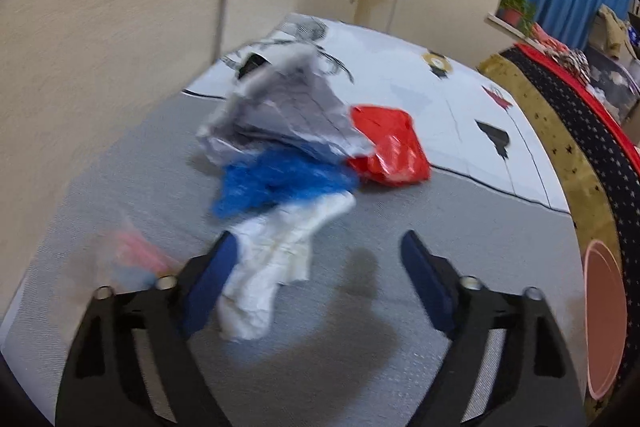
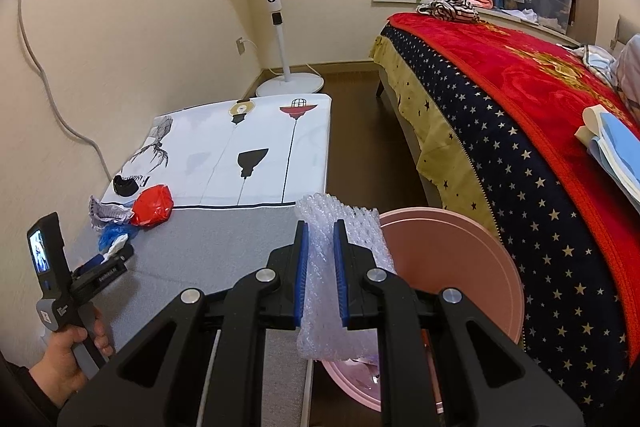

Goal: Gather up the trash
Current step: 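Lift the foam sleeve with the right gripper while the left gripper grasps the white tissue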

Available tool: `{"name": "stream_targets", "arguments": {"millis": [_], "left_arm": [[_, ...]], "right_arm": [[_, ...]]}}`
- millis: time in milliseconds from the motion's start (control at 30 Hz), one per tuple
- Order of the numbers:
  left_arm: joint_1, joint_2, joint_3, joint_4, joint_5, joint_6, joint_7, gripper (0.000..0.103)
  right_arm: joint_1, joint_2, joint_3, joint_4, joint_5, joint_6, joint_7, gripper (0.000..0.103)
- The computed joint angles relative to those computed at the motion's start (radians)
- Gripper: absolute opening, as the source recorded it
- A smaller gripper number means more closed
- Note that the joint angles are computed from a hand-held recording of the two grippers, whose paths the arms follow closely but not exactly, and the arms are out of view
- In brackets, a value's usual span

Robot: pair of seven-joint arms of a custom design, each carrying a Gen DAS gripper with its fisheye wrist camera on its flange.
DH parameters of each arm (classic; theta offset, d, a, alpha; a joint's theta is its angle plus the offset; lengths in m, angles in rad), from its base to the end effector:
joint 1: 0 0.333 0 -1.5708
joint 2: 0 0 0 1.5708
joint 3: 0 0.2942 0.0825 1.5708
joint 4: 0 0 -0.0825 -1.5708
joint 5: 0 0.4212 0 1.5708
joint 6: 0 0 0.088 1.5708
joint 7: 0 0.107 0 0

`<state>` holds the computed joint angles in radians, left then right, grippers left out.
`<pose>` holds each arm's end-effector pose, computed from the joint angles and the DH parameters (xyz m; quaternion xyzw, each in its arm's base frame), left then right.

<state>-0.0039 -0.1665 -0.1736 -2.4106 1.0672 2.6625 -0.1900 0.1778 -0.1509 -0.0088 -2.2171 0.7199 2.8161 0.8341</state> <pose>0.5154 -0.1177 0.3630 -0.8406 0.3895 -0.2300 0.2978 0.5759 0.0652 0.4795 -0.7351 0.5390 -0.1909 0.3643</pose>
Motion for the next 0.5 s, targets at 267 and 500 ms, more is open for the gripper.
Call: {"name": "stream_targets", "arguments": {"millis": [267,500], "left_arm": [[0.018,-0.018,0.011,-0.025,-0.009,0.021,-0.014,0.029],[0.026,-0.040,-0.005,-0.027,0.071,0.028,-0.034,0.006]], "right_arm": [[0.003,-0.002,-0.003,0.000,0.013,-0.008,-0.017,0.013],[0.004,-0.004,-0.004,-0.001,0.024,-0.007,-0.031,0.013]]}}
